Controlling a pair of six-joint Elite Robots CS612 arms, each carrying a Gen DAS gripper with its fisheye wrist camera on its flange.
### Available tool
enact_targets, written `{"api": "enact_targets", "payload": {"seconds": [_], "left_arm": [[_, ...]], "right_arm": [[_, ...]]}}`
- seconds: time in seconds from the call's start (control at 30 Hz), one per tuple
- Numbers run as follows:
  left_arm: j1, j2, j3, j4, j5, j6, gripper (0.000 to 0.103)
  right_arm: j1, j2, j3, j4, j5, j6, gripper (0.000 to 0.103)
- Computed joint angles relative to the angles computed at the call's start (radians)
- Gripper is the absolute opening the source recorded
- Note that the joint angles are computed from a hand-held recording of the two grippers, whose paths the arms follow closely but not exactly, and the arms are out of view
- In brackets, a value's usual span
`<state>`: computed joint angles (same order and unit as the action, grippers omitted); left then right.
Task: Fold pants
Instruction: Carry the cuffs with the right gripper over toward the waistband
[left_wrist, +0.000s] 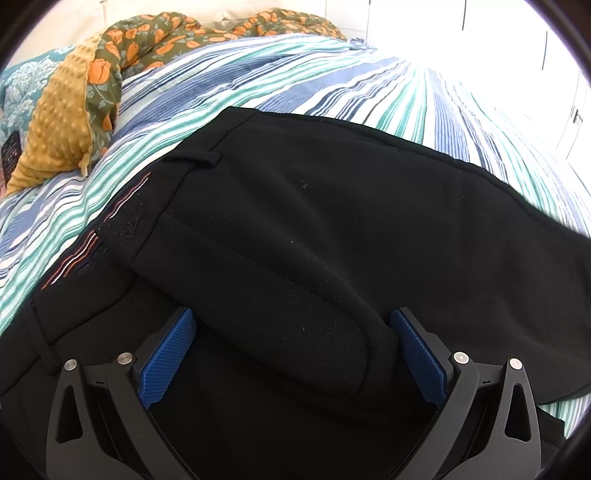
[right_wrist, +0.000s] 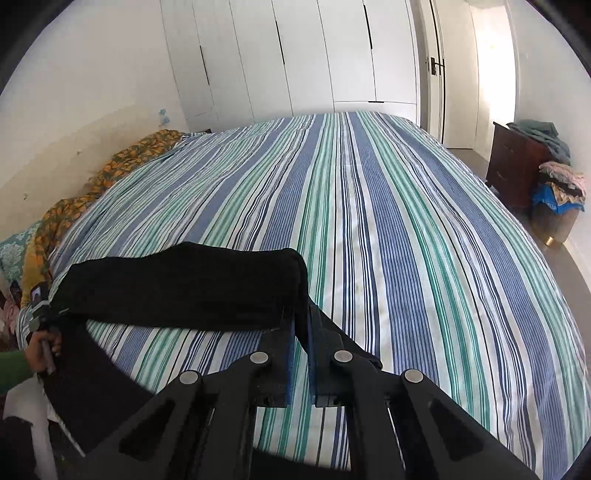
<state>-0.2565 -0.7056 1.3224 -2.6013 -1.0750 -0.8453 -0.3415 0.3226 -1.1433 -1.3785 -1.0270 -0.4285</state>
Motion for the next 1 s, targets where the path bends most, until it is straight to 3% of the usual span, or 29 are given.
{"api": "enact_targets", "payload": {"seconds": [0.07, 0.13, 0.2, 0.23, 0.27, 0.33, 0.4, 0.47, 0.57, 0.63, 0.7, 0.73, 0.8, 0.9, 1.0], "left_arm": [[0.000, 0.001, -0.007, 0.020, -0.001, 0.000, 0.103], [0.001, 0.000, -0.015, 0.045, -0.007, -0.007, 0.103], [0.003, -0.003, -0.023, 0.074, -0.015, -0.012, 0.103], [0.004, -0.007, -0.028, 0.097, -0.023, -0.016, 0.103], [0.004, -0.011, -0.032, 0.118, -0.033, -0.024, 0.102], [0.004, -0.030, -0.026, 0.140, -0.066, -0.047, 0.102], [-0.003, -0.059, 0.013, 0.089, -0.106, -0.049, 0.102], [-0.015, -0.091, 0.067, -0.004, -0.162, 0.002, 0.102], [-0.049, -0.125, 0.137, -0.097, -0.202, 0.086, 0.102], [-0.069, -0.128, 0.158, -0.093, -0.223, 0.126, 0.102], [-0.081, -0.117, 0.166, -0.065, -0.230, 0.151, 0.102], [-0.094, -0.114, 0.183, -0.095, -0.182, 0.159, 0.102], [-0.109, -0.110, 0.210, -0.173, -0.121, 0.174, 0.102], [-0.104, -0.108, 0.199, -0.148, -0.136, 0.176, 0.103], [-0.102, -0.109, 0.213, -0.186, -0.139, 0.181, 0.102]], "right_arm": [[-0.026, 0.053, -0.144, 0.136, -0.022, 0.030, 0.006], [-0.032, 0.080, -0.224, 0.258, -0.138, 0.042, 0.009], [-0.021, 0.112, -0.296, 0.270, -0.292, 0.069, 0.028], [-0.023, 0.126, -0.329, 0.266, -0.320, 0.090, 0.048], [-0.028, 0.136, -0.356, 0.267, -0.310, 0.115, 0.063], [-0.032, 0.146, -0.387, 0.276, -0.262, 0.155, 0.065], [-0.033, 0.149, -0.407, 0.318, -0.178, 0.164, 0.065], [-0.026, 0.145, -0.404, 0.377, -0.048, 0.170, 0.065], [-0.017, 0.159, -0.407, 0.551, 0.198, 0.160, 0.067], [0.004, 0.169, -0.399, 0.648, 0.277, 0.142, 0.071], [0.027, 0.181, -0.387, 0.682, 0.273, 0.147, 0.071], [0.034, 0.192, -0.387, 0.662, 0.257, 0.183, 0.071], [0.031, 0.227, -0.406, 0.569, 0.245, 0.332, 0.071], [0.020, 0.263, -0.437, 0.373, 0.181, 0.557, 0.071], [0.006, 0.281, -0.449, 0.273, 0.152, 0.713, 0.074]]}}
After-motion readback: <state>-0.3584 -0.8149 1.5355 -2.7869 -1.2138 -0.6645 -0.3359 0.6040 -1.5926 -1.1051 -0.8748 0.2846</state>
